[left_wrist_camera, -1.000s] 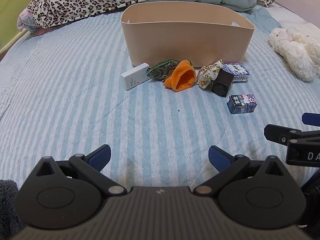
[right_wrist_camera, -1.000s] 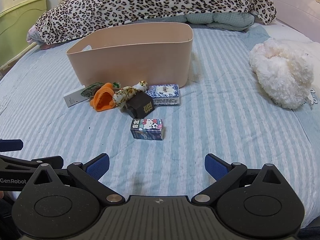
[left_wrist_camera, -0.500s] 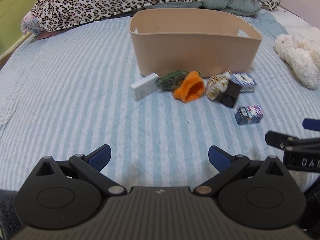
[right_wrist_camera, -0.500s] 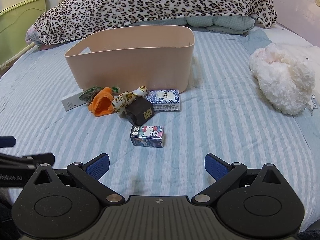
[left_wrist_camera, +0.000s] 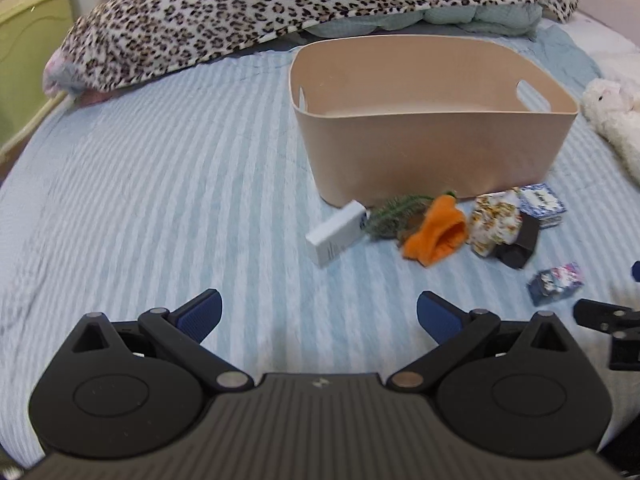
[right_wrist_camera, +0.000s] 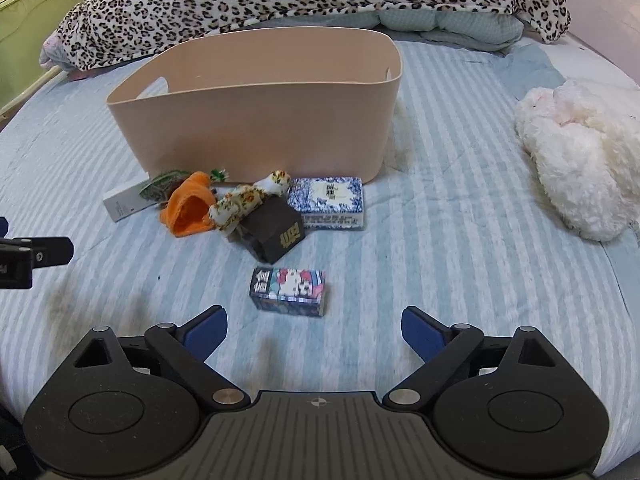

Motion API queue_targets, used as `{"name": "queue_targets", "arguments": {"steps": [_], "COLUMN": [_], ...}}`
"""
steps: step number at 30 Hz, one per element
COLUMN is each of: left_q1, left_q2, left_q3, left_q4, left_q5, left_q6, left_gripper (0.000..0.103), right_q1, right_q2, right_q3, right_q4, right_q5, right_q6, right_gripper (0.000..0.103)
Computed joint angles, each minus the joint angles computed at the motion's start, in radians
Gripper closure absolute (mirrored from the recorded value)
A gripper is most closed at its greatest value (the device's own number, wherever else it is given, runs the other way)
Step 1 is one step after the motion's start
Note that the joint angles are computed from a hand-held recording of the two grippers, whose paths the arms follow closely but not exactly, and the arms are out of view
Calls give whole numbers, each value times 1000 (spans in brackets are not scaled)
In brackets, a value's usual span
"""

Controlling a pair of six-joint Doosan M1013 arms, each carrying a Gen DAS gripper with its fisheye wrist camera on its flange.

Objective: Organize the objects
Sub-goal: 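Grasp the white box with the left tool while the right tool grasps the Hello Kitty box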

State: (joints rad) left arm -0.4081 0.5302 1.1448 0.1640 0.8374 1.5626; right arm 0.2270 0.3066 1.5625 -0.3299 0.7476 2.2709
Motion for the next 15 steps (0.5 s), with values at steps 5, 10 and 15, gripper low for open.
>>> {"name": "queue_targets", "arguments": {"steps": [5, 10, 15], "left_q1": [23, 42, 60], "left_q2": [72, 130, 183], "left_q3": [-85, -137, -192], "left_q4": [-112, -214, -287], "left_q5": [31, 20, 56], "left_q6": [152, 360, 490], "left_gripper": [0, 0, 17], "right_q1": [-8, -21, -27], "right_q2": [31, 64, 92], "right_q3": [-32, -51, -67], "right_q4": [42, 108, 145], "right_q5": [25, 30, 33], "right_q6": [-57, -77, -88], "right_gripper": [5, 6, 11]}}
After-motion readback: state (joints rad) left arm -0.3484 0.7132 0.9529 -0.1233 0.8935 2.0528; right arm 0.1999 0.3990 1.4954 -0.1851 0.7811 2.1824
